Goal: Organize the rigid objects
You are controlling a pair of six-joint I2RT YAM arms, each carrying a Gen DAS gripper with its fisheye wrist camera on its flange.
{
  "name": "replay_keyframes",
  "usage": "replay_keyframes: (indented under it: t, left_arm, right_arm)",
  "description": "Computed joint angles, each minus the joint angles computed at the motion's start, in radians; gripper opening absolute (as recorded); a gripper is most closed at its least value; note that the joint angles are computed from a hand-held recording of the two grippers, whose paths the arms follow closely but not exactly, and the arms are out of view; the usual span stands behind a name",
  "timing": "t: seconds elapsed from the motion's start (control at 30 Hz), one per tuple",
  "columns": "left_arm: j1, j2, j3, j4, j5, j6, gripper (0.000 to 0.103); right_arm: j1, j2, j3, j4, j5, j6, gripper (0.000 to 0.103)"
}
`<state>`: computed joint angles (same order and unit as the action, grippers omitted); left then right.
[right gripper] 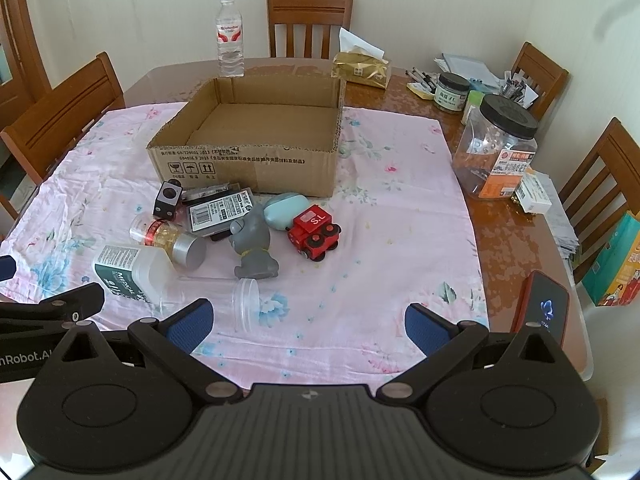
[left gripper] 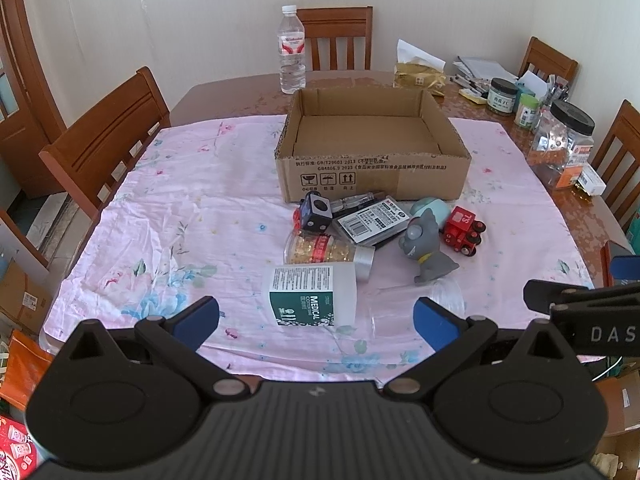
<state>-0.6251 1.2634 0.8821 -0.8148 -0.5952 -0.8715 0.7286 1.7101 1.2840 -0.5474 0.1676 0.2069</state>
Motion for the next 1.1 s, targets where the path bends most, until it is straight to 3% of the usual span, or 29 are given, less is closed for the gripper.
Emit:
replay_keyframes:
  t: [0.6,1.1]
  left_arm:
    - [0.010,0.000,-0.001,0.021,0.003,0.034,0.103]
    - [0.096,-0.030,-0.099,0.207,0.063,0.160,0.103]
  right_arm:
    - [-0.002,0.002,0.013,0.009,-0.007,-0.023,0.103]
    - [-0.010,0.034,0.011,0.074,-0.015,-0.052,0.103]
